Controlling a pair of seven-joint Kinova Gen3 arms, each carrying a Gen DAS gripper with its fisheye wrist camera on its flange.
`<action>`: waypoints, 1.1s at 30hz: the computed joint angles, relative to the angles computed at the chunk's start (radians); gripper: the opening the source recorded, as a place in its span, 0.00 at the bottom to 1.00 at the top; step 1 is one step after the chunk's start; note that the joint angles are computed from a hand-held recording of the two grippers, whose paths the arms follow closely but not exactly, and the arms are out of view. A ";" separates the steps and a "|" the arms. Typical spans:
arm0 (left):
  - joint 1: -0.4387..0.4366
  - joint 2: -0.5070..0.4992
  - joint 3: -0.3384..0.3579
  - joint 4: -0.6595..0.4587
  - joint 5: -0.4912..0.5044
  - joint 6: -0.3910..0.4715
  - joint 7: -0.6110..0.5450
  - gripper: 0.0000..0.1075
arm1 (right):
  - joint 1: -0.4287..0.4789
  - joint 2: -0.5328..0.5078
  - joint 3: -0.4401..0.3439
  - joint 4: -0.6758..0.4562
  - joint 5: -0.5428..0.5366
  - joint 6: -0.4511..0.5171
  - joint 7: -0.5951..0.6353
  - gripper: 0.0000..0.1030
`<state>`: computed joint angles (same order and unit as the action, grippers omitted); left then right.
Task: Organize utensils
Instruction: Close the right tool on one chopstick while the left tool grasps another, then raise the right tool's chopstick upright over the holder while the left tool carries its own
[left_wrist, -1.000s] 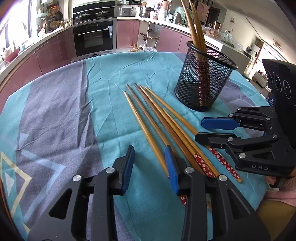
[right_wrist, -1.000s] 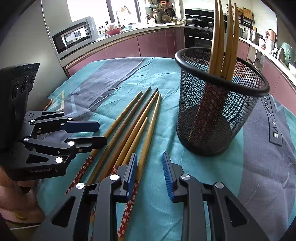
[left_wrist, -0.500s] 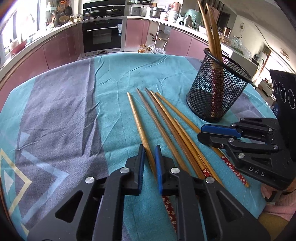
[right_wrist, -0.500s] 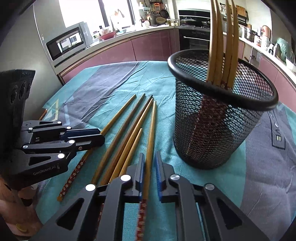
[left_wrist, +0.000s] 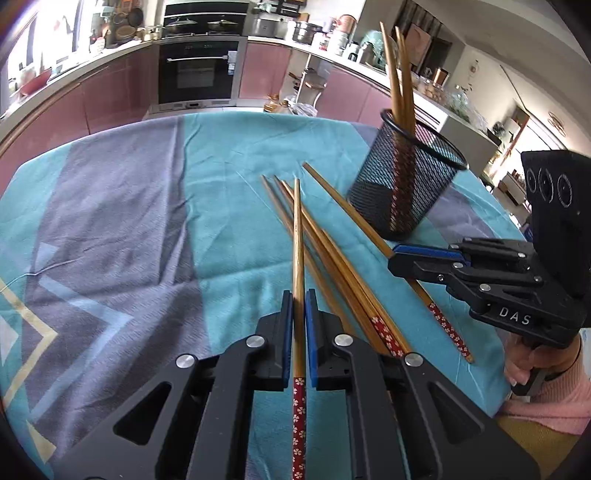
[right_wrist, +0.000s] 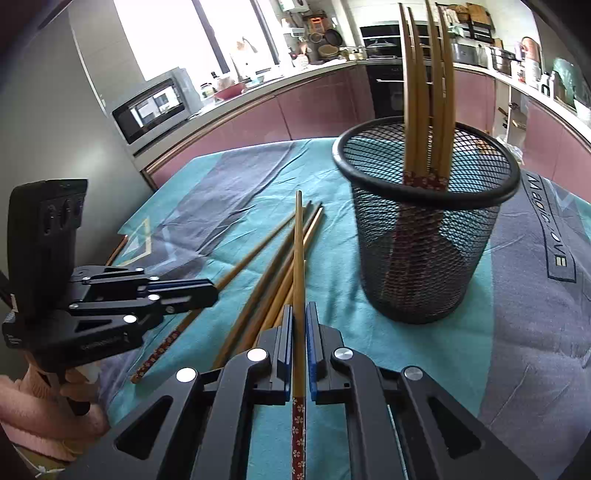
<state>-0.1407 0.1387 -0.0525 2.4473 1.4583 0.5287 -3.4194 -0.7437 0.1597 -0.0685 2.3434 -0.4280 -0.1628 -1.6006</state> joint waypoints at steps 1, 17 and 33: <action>0.004 0.000 0.003 0.002 -0.004 -0.003 -0.002 0.07 | 0.006 -0.001 -0.007 -0.003 0.009 0.009 -0.001 0.06; 0.018 0.047 0.033 -0.051 -0.118 -0.019 0.072 0.14 | -0.011 0.049 0.031 -0.068 0.153 0.112 -0.091 0.08; -0.005 0.024 0.041 -0.052 -0.086 -0.007 0.070 0.07 | -0.064 -0.010 0.101 -0.030 0.187 0.063 -0.123 0.06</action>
<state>-0.1459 0.1630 -0.0118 2.3950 1.3720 0.5213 -3.3489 -0.8080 0.1495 0.0328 2.3131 -0.2409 -0.0993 -1.7236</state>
